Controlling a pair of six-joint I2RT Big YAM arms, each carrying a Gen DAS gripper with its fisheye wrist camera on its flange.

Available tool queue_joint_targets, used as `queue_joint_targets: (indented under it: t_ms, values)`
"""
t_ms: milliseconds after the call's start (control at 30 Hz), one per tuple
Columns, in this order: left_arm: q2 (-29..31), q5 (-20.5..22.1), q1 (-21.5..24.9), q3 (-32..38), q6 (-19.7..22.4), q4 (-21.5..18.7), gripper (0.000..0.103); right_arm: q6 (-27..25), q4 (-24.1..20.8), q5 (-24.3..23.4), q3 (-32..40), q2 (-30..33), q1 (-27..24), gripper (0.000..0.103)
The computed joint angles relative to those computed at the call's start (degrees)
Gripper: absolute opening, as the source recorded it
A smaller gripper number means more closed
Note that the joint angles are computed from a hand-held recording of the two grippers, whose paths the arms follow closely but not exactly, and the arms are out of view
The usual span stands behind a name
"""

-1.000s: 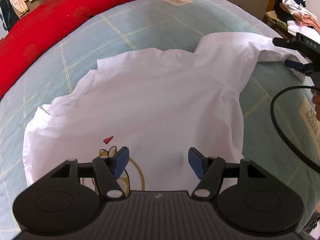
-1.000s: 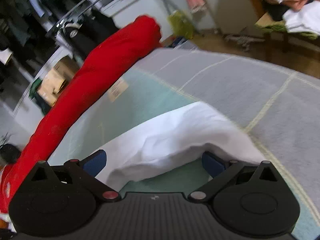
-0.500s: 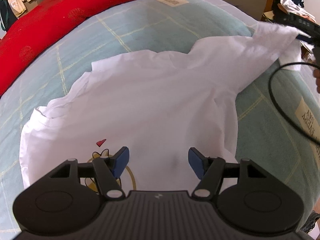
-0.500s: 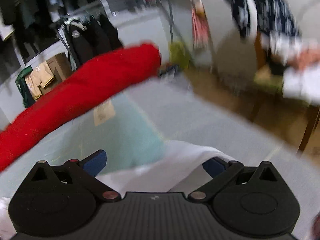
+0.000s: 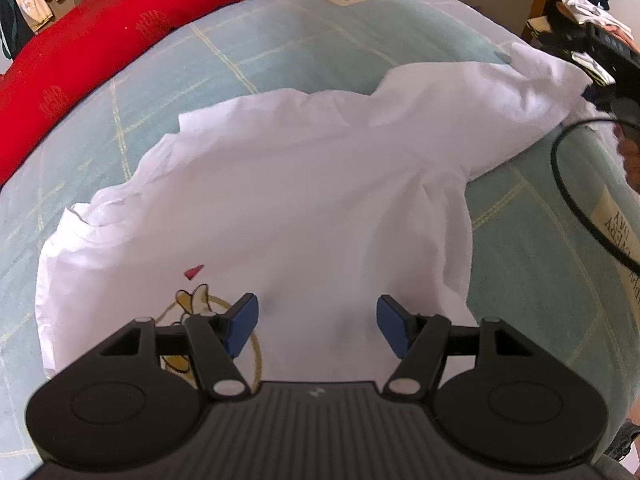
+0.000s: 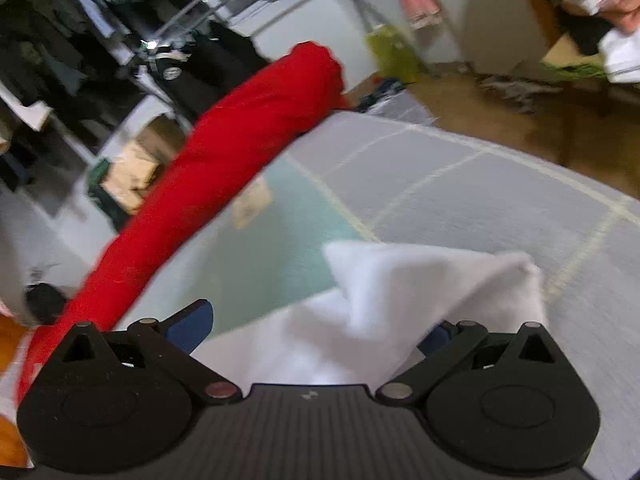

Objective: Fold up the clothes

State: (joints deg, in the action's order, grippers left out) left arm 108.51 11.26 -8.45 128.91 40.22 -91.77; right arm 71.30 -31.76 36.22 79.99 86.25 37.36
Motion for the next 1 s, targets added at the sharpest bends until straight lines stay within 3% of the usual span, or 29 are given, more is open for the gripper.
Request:
queue_joint_targets:
  t_ms: [133,267,400,533,600,733,833,933,1000]
  values:
    - [-0.37,0.61,-0.49,-0.4,-0.29,0.17,0.067,0.61,4.45,-3.68,-2.25,-0.21,-3.09,0.103]
    - [-0.25,0.39,-0.71,-0.3,-0.18,0.29,0.067,4.7,0.53,4.06,-2.3,-1.24,-3.29,0.103]
    - [-0.05,-0.03,-0.84,-0.21,-0.76,0.52,0.067,7.42,-5.06,14.19,-1.36,-2.12,-2.25,0.103]
    - [0.1,0.01,-0.87,0.01,-0.45,0.4,0.067,10.47,-16.77,23.42,2.96,-0.87,-0.42,0.103]
    - [0.3,0.06,-0.78,0.36,-0.39,0.16,0.067,12.88,-22.12,25.62,3.81,-0.82,0.12,0.103]
    - [0.19,0.1,-0.56,0.22,-0.31,0.24,0.067,23.3,-34.53,23.79,4.94,-0.59,0.24,0.103]
    - [0.33,0.06,-0.33,0.44,-0.15,0.11,0.067,29.03,-39.76,21.65,5.03,-0.61,0.74,0.103]
    - [0.34,-0.02,-0.12,0.45,0.06,0.13,0.067,28.61,-39.73,20.23,5.73,0.27,0.71,0.103]
    - [0.29,0.01,-0.01,0.41,0.11,0.12,0.067,25.02,-40.16,18.07,7.97,2.15,0.52,0.103]
